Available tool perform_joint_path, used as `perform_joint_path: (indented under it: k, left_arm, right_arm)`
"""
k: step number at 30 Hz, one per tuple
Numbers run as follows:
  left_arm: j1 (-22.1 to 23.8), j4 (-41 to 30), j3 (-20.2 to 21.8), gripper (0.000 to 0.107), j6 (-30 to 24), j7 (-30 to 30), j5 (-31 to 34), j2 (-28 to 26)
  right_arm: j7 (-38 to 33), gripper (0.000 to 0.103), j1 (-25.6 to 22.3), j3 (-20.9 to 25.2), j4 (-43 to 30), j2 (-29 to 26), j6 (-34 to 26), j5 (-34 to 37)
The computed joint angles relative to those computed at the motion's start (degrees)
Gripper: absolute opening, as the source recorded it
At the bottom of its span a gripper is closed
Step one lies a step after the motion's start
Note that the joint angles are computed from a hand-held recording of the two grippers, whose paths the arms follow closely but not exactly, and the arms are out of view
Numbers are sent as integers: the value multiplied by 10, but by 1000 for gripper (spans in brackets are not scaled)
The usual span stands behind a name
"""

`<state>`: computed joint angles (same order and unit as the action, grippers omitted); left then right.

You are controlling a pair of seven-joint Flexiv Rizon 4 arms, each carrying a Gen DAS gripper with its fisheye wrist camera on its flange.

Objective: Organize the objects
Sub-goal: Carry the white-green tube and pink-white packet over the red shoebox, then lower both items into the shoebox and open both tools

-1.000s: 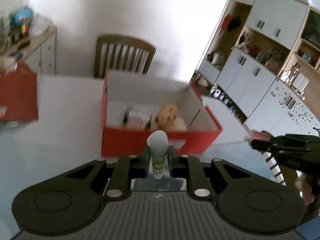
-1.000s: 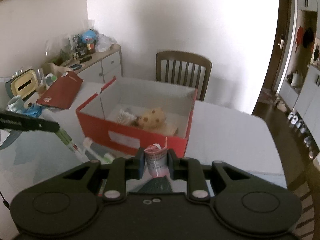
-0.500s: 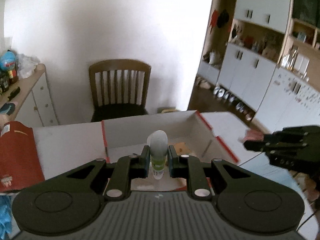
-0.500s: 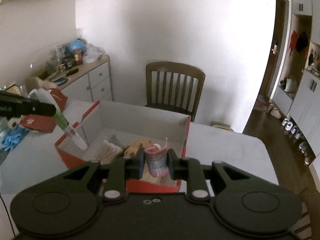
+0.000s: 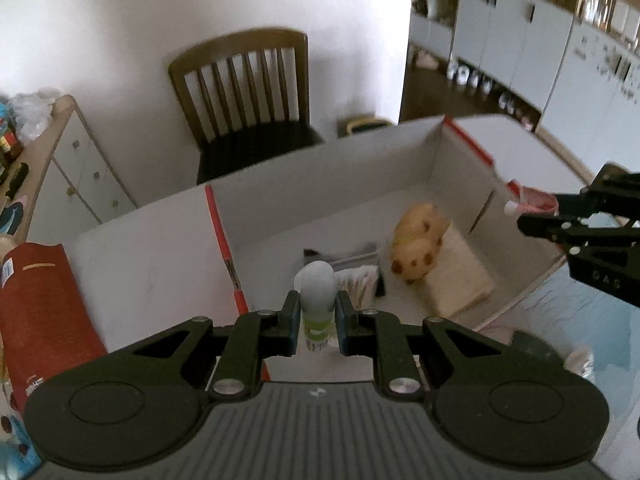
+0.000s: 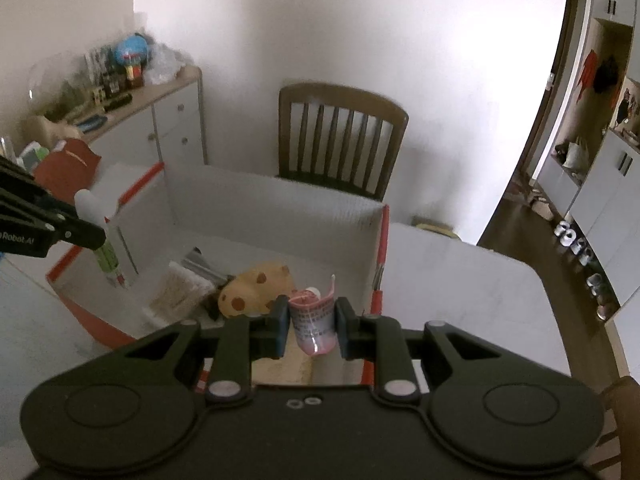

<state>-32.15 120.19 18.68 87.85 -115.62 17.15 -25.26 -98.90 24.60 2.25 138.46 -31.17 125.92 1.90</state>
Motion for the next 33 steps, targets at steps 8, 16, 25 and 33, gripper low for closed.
perform_joint_path:
  k: [8, 16, 25, 33]
  left_arm:
    - [54, -31, -57, 17, -40, 55, -26, -25]
    - [63, -79, -65, 17, -63, 72, -43, -62]
    - [69, -113, -63, 17, -81, 71, -59, -106]
    - [64, -111, -54, 17, -62, 62, -71, -122]
  right_arm:
    - [15, 23, -9, 3, -23, -17, -36, -21]
    - [18, 24, 6, -8, -35, -29, -59, -28]
    - [38, 33, -43, 27, -33, -29, -63, -76]
    - [69, 47, -86, 54, -15, -13, -56, -123]
